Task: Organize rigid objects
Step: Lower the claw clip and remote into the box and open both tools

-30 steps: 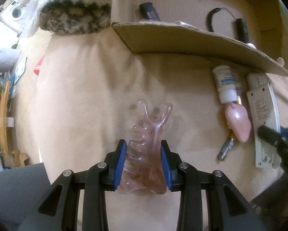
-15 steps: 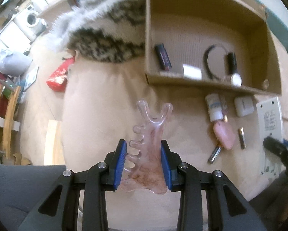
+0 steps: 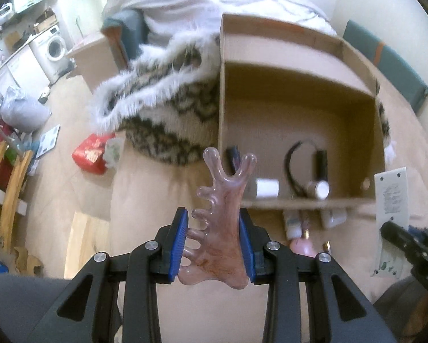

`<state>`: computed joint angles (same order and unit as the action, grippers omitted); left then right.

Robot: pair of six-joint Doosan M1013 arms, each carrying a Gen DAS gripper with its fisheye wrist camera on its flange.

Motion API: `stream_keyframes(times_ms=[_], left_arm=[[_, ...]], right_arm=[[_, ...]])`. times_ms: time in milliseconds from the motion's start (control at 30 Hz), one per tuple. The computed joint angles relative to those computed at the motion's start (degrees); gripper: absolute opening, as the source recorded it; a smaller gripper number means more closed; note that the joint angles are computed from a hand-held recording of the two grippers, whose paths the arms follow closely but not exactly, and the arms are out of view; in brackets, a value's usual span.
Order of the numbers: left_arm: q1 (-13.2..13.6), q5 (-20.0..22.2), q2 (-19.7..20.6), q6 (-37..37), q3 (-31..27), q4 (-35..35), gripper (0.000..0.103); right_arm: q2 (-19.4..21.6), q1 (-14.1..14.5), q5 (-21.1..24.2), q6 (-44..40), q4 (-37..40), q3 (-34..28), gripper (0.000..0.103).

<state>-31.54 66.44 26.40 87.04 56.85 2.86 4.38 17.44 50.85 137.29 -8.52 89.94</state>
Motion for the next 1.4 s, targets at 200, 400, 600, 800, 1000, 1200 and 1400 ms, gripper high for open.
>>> stream_keyframes(times_ms=[200,400,600,800,1000,1200,1400], left_arm=[[-0.26,0.10,2.83,0.66,-5.47,-1.12,0.032],[-0.73,1.34,6.30,2.38,-11.27,-3.27,0.032],[-1.45,2.53,9.42,3.51,-14.88,-4.05,0.032],[-2.07,3.16,11.52,3.46,-15.27,-2.50,0.032],[-2.10,3.67,12.64,3.29,-14.53,-2.23,0.032],[-2.55,-0.09,11.60,4.60,-11.49,-0.95,0.032],[-2.95,-0.39,11.43,3.71,-10.73,0.02,0.032]], right_arm=[[0.71,-1.86,-0.41,-1.49,0.09,-1.45,0.023],[2.15,-3.81,-0.93,-3.43,0.46,-3.58,0.023],[4.58,-6.39,-2.01,-7.21,4.50,-5.66,0.023],[7.68,-8.00,-1.30,-9.11,7.43,-6.83,0.023],[9.29,-8.41,-0.53,-9.86,7.60,-6.79,0.023],[10.46,-8.42,0.57,-9.06,7.00,-7.01,0.023],[11.40,-8.29,1.28,-8.89,7.51,-7.47,0.023]])
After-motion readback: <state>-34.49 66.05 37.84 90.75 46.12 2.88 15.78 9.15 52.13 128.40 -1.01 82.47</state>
